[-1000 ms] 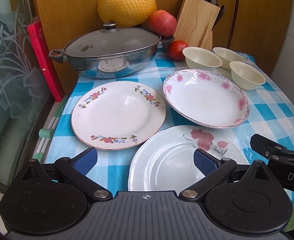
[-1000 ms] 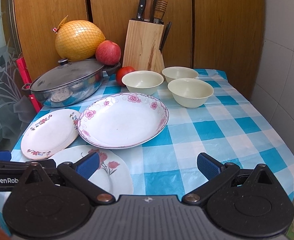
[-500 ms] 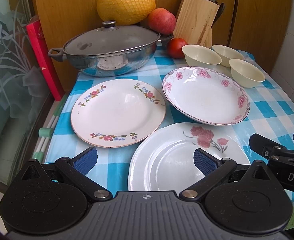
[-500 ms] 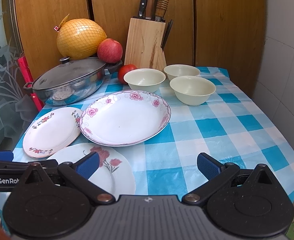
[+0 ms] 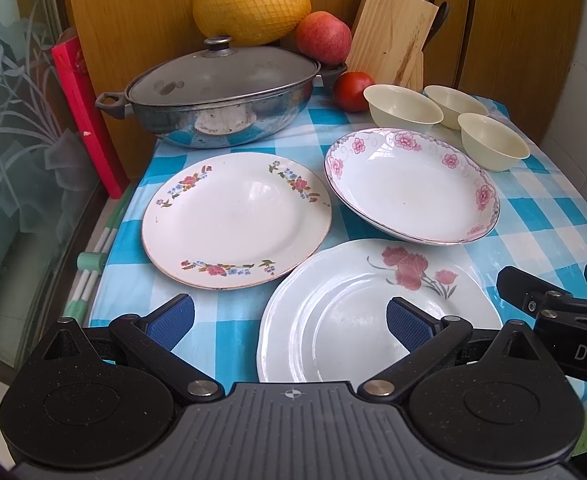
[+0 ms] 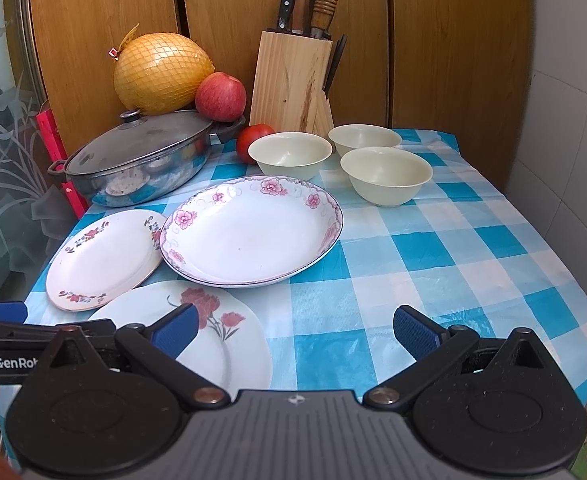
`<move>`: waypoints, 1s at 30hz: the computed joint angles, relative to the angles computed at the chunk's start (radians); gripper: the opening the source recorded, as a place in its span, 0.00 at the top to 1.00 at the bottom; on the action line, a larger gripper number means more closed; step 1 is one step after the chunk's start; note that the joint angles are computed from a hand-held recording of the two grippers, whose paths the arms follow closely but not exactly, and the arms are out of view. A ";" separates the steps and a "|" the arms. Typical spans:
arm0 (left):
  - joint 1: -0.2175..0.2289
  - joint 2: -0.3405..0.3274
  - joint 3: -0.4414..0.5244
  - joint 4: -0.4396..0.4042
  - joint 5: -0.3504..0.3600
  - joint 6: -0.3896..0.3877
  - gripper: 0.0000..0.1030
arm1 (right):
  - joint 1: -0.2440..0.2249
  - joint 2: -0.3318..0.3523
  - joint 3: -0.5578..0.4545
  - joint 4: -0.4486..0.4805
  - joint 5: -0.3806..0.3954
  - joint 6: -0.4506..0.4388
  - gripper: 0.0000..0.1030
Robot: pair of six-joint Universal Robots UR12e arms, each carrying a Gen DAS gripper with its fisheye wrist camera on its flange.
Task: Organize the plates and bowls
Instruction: 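Move the right gripper toward the white plate with red flower print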
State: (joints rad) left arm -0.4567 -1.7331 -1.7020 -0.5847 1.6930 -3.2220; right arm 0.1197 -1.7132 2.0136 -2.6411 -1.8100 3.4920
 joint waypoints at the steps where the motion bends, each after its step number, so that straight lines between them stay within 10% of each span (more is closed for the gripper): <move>1: 0.000 0.000 -0.001 -0.001 0.000 0.001 0.00 | 0.000 0.000 0.000 0.000 0.000 0.000 0.01; 30: 0.022 0.020 -0.017 -0.074 -0.078 0.002 0.00 | -0.011 -0.008 0.006 0.064 0.027 -0.007 0.02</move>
